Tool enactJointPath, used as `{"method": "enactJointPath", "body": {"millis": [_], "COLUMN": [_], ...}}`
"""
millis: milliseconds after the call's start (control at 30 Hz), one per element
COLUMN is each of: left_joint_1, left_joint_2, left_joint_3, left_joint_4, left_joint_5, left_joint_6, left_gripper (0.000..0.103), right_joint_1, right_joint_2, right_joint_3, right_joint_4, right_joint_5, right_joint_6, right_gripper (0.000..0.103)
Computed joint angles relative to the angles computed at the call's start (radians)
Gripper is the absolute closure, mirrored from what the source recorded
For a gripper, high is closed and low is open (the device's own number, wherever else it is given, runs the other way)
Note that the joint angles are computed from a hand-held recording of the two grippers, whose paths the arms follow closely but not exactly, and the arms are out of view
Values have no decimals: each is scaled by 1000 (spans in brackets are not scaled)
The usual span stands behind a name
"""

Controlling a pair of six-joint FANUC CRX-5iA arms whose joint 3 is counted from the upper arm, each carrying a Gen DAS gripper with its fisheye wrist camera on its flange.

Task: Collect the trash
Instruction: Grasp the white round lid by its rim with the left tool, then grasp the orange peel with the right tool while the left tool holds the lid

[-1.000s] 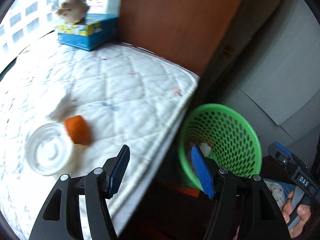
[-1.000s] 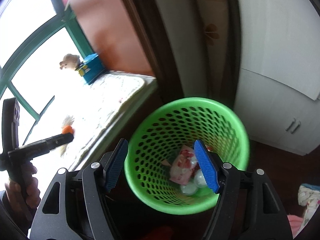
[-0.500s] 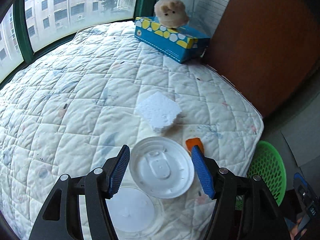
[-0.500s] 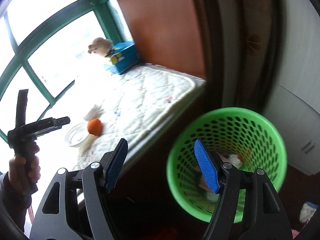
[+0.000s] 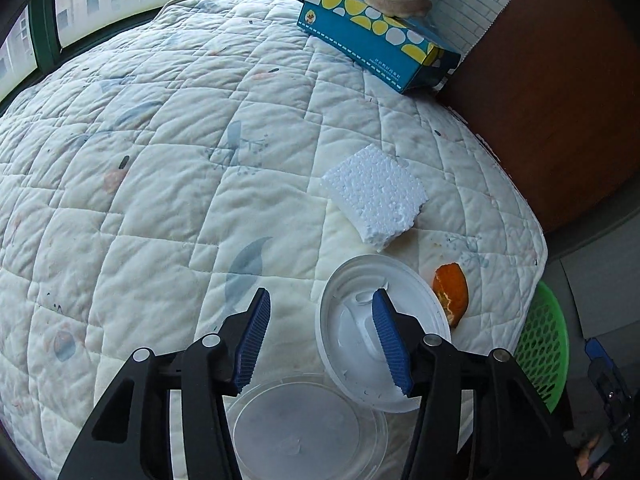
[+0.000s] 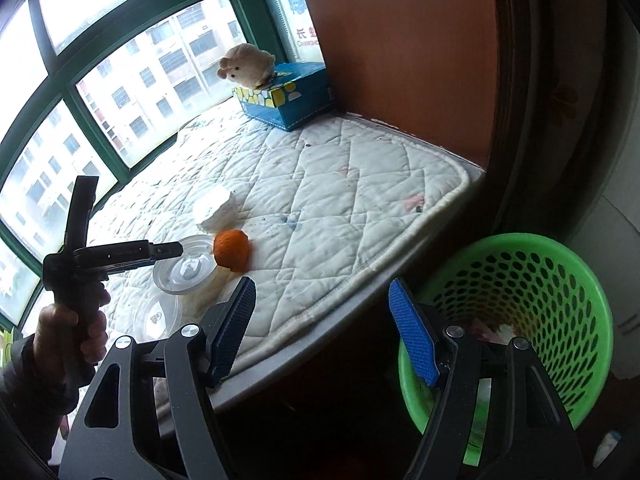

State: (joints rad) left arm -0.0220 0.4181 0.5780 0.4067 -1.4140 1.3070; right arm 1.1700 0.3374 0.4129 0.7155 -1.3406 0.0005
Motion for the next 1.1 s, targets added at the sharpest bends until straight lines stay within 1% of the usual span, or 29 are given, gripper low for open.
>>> {"method": "enactJointPath", "body": {"millis": [67, 333, 433, 700, 833, 1000, 1100], "left_joint_1": [1, 12, 23, 68, 94, 124, 136], "left_joint_2": [2, -15, -32, -60, -69, -76, -75], "left_joint_3": [-6, -32, -40, -43, -37, -29, -23], "left_joint_4": [10, 32, 41, 86, 104, 128, 133], "left_joint_5": [2, 15, 28, 44, 50, 60, 63], "left_joint_6": [-7, -43, -61, -78, -82, -89, -89], "left_gripper": [58, 95, 97, 97, 97, 97, 97], "right_joint_1": [-6, -34, -46, -76, -91, -104, -109], "right_joint_2": [14, 81, 107, 178, 236, 332, 399], "right_joint_3": [18, 110, 145, 239, 321, 467, 575], "right_joint_4": [-7, -50, -70, -127, -161, -203, -217], "right_joint_5": [9, 31, 43, 81, 79, 34, -11], "right_joint_6": [16, 91, 122, 190, 243, 337, 398], "right_gripper": [34, 34, 34, 34, 37, 43, 44]}}
